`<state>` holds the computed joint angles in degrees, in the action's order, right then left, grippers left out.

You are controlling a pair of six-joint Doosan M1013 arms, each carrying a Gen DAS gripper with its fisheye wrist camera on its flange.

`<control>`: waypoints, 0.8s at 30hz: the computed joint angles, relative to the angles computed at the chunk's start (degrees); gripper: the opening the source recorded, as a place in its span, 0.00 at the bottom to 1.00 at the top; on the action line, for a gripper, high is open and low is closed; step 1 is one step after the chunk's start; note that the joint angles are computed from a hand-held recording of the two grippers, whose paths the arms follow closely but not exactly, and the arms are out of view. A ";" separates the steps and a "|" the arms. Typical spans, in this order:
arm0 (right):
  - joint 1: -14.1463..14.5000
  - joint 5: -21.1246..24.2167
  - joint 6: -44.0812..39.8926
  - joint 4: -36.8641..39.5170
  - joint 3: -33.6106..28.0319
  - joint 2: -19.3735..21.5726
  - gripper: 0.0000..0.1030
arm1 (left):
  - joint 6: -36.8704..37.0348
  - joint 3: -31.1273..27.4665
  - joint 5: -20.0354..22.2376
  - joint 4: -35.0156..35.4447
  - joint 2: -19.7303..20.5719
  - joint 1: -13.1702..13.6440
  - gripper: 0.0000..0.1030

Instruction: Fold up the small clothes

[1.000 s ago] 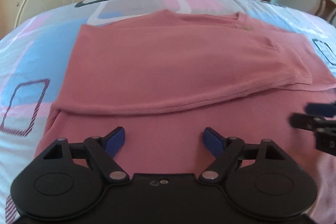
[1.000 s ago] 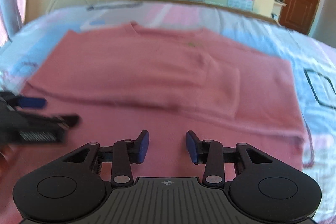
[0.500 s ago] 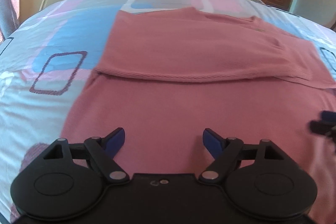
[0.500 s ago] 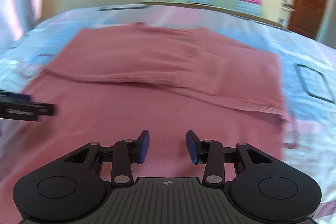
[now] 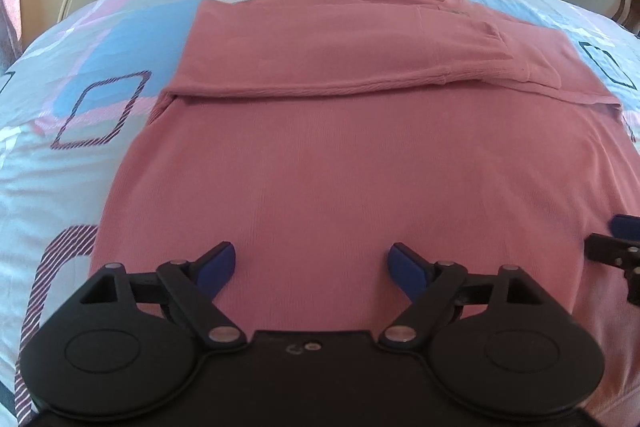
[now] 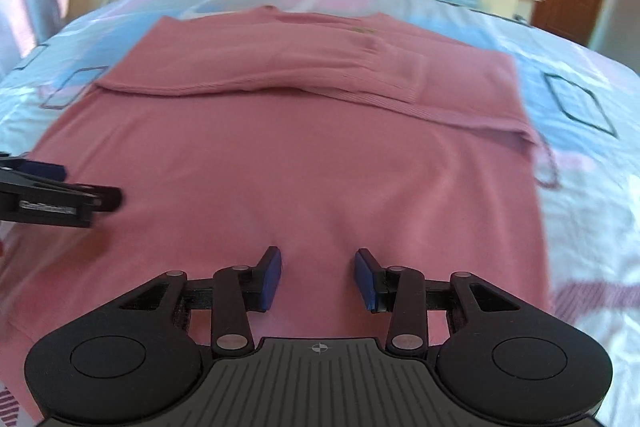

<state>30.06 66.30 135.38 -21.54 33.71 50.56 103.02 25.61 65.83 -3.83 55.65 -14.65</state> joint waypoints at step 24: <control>5.19 6.02 3.19 -4.15 -1.97 0.68 0.38 | 11.34 19.67 -9.00 -6.31 -10.46 2.92 0.84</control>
<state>35.25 72.32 138.57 -25.69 31.74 51.24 114.36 45.28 56.83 -10.14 45.18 -11.73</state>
